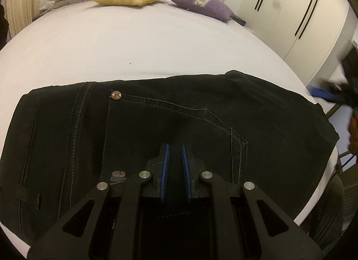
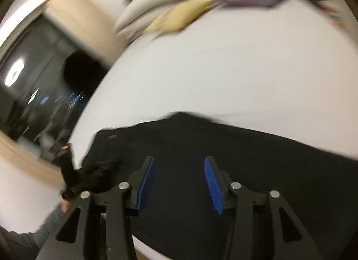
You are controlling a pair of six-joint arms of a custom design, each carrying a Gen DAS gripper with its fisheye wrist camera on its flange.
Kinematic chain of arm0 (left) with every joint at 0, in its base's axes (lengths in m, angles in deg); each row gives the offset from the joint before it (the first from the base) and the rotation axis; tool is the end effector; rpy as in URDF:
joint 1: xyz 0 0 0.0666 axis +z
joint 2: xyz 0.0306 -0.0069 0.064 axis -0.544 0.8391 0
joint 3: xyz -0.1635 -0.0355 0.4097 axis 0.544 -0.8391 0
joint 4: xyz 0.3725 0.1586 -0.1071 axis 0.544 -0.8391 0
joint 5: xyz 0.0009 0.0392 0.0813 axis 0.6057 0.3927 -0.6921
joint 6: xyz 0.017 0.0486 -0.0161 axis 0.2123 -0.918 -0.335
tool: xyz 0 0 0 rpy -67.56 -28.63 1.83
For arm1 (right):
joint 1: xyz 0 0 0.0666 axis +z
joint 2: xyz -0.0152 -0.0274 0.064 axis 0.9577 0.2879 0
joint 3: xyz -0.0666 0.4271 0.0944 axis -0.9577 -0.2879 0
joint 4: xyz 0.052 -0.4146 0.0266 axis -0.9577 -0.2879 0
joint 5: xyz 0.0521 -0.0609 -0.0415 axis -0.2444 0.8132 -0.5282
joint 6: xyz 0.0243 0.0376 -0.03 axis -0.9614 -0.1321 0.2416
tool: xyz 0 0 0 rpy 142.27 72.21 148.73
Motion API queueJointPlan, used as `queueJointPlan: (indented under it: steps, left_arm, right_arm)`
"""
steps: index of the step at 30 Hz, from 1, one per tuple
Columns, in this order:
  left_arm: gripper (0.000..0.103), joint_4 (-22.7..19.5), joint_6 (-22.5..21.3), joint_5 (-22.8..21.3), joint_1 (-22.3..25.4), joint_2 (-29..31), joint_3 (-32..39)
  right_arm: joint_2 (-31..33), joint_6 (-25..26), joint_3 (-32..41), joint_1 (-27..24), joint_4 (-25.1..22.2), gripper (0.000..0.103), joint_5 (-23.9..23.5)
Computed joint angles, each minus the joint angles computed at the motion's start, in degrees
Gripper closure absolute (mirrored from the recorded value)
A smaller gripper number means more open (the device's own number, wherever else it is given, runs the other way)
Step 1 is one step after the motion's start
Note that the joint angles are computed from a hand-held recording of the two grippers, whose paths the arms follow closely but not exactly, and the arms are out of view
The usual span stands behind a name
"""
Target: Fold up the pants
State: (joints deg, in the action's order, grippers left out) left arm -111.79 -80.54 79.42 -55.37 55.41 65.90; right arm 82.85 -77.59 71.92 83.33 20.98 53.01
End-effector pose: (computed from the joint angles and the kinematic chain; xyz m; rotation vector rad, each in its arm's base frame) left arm 0.6833 -0.2936 0.3706 0.6707 2.4580 -0.5134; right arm 0.5330 0.1067 0.4353 0.2961 2.4648 0.7558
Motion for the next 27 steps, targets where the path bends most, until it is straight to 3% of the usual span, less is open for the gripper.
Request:
queueJointPlan:
  steps: [4, 6, 8, 9, 11, 13, 15, 17, 18, 19, 21, 23, 24, 25, 26, 27]
  left_arm:
    - [0.091, 4.9, 2.3, 3.0, 1.2, -2.4, -5.7]
    - [0.091, 6.3, 3.6, 4.7, 1.9, -2.9, -6.9]
    - [0.091, 7.3, 3.2, 5.5, 2.6, -3.7, -8.5]
    - [0.091, 8.4, 2.9, 6.3, 3.3, -4.0, -9.7]
    - [0.091, 9.8, 2.4, 8.0, 4.7, -5.6, -12.6]
    - [0.091, 10.6, 2.8, 7.5, 4.7, -5.6, -12.9]
    - [0.091, 11.9, 2.6, 5.7, 4.1, -6.3, -14.3]
    - [0.091, 12.0, 2.6, 3.9, 3.7, -6.9, -14.7]
    - [0.091, 12.1, 2.6, 2.1, 3.2, -7.3, -14.8]
    - [0.091, 11.9, 2.5, 0.4, 2.8, -7.7, -15.0]
    - [0.091, 12.2, 2.7, -1.9, 1.6, -8.8, -15.6]
    - [0.091, 12.3, 2.6, -2.9, 0.9, -9.6, -16.5]
    - [0.091, 12.3, 2.7, -3.8, 0.4, -10.3, -17.2]
    - [0.091, 12.4, 2.7, -4.3, 0.2, -10.7, -17.6]
    - [0.091, 12.3, 2.8, -4.7, 0.0, -10.9, -17.8]
    - [0.091, 12.0, 2.7, -4.9, -0.1, -11.3, -18.1]
  right_arm:
    - [15.1, 0.1, 13.2, 3.7, -1.3, 0.054, -4.1]
    - [19.9, -1.1, 16.8, 3.5, -3.1, 0.058, -3.6]
    - [18.9, -4.8, 12.8, 2.1, 3.0, 0.083, -4.5]
    - [18.0, -7.1, 11.0, 1.3, 4.8, 0.102, -4.2]
    - [16.4, -10.6, 8.0, -1.2, 6.3, 0.103, 1.0]
    - [11.0, -13.2, 0.5, -3.6, 8.6, 0.103, 5.2]
    - [6.4, -14.9, -3.4, -5.0, 6.1, 0.103, 10.0]
    - [-0.1, -17.1, -8.2, -5.8, 6.3, 0.094, 12.1]
    - [-3.1, -18.0, -10.6, -5.6, 8.5, 0.080, 11.1]
    - [-6.2, -18.6, -13.3, -4.5, 11.4, 0.056, 10.6]
    - [-11.2, -17.4, -17.6, -2.7, 13.1, 0.034, 12.9]
    - [-14.2, -17.1, -21.4, -2.7, 11.2, 0.033, 12.9]
    - [-15.7, -19.2, -24.1, -3.0, 11.4, 0.039, 13.1]
    - [-18.2, -21.6, -28.1, -5.7, 14.5, 0.065, 10.6]
    - [-21.4, -24.3, -31.9, -9.3, 16.8, 0.076, 7.3]
    - [-23.7, -24.5, -33.8, -12.7, 16.2, 0.092, 6.6]
